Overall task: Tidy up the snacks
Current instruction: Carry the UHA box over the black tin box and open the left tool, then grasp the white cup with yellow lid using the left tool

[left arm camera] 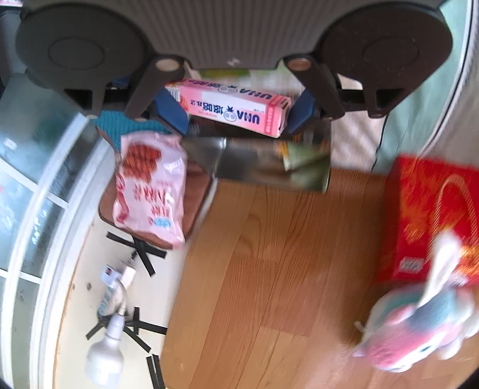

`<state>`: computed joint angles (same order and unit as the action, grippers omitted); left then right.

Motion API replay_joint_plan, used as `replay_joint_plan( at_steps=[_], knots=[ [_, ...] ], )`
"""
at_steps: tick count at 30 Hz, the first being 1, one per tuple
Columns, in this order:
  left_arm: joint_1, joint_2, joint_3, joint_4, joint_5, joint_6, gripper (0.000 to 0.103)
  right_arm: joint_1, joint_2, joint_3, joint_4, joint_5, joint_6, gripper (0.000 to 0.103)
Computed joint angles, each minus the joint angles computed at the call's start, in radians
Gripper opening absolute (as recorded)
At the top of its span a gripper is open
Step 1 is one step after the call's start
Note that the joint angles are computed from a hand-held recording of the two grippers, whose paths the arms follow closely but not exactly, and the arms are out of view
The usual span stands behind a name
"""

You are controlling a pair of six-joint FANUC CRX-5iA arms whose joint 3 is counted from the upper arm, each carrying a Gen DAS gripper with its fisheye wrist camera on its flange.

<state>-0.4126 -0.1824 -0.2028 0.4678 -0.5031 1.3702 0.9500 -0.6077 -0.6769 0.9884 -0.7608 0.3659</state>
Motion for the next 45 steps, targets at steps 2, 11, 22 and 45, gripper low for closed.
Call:
replay_joint_plan(
  at_steps=[2, 11, 22, 45],
  knots=[
    [0.006, 0.077, 0.08, -0.005, -0.014, 0.001, 0.075, -0.109, 0.068, 0.054, -0.062, 0.083, 0.058, 0.03],
    [0.022, 0.293, 0.28, -0.057, -0.083, 0.107, 0.076, -0.301, 0.224, 0.184, -0.207, 0.158, 0.205, 0.034],
    [0.05, 0.011, -0.128, 0.367, 0.017, -0.229, 0.078, -0.186, -0.045, -0.018, -0.215, -0.061, 0.079, 0.067],
    [0.107, -0.269, -0.367, 0.302, -0.271, -0.096, 0.078, 0.347, -0.145, -0.05, -0.263, -0.136, 0.178, 0.05]
  ],
)
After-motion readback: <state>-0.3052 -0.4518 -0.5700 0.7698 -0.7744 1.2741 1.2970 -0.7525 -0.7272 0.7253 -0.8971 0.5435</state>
